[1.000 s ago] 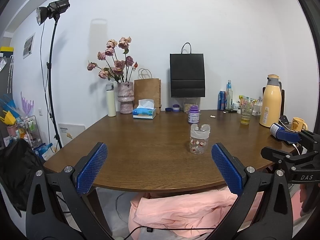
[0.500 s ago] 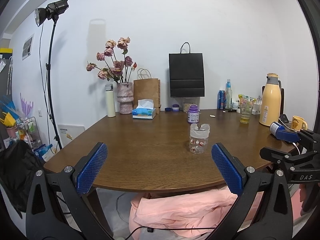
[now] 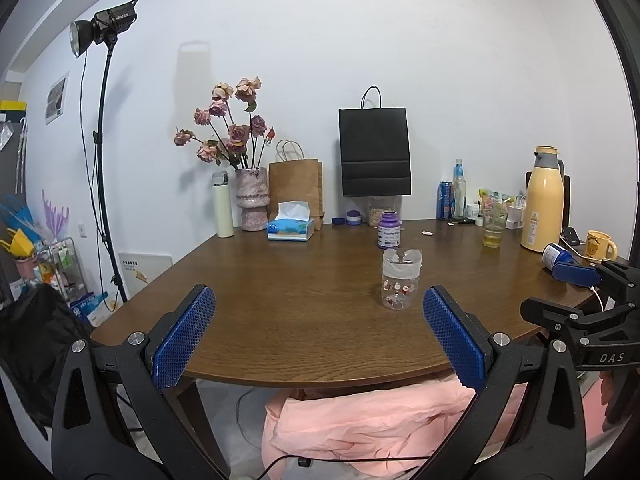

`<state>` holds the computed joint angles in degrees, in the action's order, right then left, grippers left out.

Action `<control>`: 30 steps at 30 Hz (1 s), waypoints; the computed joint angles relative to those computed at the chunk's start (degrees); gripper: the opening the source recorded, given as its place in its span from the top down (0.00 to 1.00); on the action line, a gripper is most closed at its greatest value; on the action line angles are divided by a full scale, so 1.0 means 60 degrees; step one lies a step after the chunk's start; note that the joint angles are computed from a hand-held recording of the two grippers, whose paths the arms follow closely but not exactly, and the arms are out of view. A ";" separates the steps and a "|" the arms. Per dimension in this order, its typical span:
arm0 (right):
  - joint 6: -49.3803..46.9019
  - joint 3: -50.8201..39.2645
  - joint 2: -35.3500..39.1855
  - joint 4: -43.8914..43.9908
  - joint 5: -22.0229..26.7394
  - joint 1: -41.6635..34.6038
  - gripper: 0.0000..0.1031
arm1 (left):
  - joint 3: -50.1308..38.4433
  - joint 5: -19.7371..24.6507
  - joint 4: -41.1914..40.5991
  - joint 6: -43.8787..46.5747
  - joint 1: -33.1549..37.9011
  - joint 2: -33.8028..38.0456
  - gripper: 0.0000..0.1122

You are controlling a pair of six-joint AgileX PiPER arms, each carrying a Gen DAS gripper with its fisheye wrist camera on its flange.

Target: Flip cup upright

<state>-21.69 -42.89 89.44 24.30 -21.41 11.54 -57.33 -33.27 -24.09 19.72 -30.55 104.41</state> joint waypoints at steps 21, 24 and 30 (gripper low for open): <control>0.0016 -0.0042 0.0088 0.0068 -0.0011 0.0018 0.13 | -0.0129 0.0431 0.0474 -0.0338 0.0213 -0.0005 0.08; 0.0023 -0.0007 0.0054 0.0065 0.0004 0.0038 0.13 | -0.0109 0.0409 0.0441 -0.0339 0.0195 -0.0006 0.08; 0.0227 0.0041 0.0060 -0.0140 -0.0004 0.0018 0.13 | -0.0115 0.0415 0.0417 -0.0314 0.0176 0.0003 0.08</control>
<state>-20.33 -42.64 89.80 23.47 -21.44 11.65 -58.02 -30.78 -21.59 17.83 -29.50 104.42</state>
